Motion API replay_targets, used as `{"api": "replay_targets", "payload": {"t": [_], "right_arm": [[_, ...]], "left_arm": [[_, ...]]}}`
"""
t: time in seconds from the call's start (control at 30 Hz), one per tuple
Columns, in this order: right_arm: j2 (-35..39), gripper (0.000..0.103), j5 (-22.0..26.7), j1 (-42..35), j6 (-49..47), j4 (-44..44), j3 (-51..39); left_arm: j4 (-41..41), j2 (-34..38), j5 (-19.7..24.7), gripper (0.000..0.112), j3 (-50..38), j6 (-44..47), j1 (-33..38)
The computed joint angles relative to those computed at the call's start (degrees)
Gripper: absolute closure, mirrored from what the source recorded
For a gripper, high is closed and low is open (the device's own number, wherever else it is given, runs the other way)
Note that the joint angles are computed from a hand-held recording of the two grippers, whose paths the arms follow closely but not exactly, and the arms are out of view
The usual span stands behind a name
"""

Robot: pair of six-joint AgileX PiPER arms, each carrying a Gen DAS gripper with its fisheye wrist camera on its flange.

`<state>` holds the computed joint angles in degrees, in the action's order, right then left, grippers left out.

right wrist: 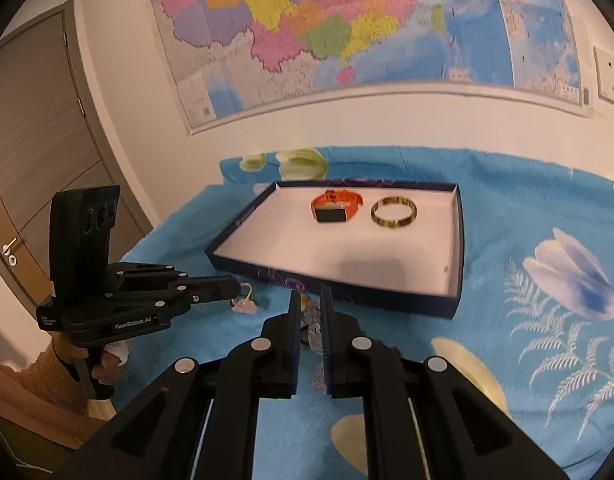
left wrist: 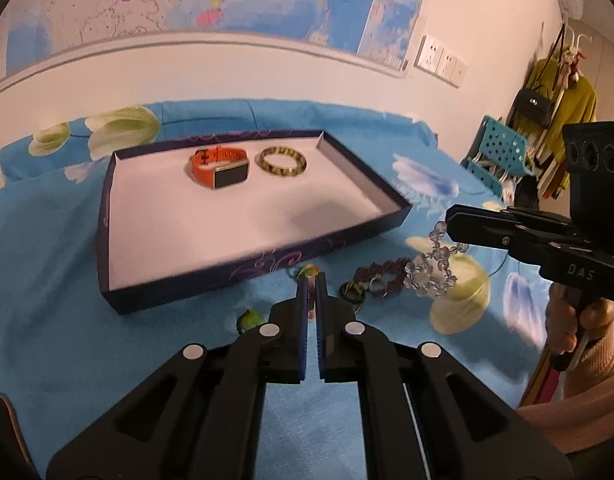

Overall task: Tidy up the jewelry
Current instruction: 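Carry the pendant and glass-bead bracelet into the box and open both grippers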

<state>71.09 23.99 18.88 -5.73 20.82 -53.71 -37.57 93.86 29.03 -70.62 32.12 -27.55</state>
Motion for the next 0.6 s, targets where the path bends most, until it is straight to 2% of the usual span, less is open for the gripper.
{"api": "replay_targets", "payload": {"t": [0.2, 0.43, 0.6], "right_arm": [[1.08, 0.095, 0.67, -1.03, -1.18, -0.09, -2.99], [5.05, 0.095, 1.82, -3.51, -4.94, 2.12, -9.45], [10.37, 0.095, 2.76, -4.41, -4.92, 1.31, -15.34]], "left_arm": [[-2.73, -0.5, 1.05, 0.108, -1.84, 2.38, 1.39], [2.67, 2.11, 0.71, 0.108, -6.97, -3.11, 1.61], [6.12, 6.04, 2.29, 0.108, -12.5, -6.56, 2.19]]}}
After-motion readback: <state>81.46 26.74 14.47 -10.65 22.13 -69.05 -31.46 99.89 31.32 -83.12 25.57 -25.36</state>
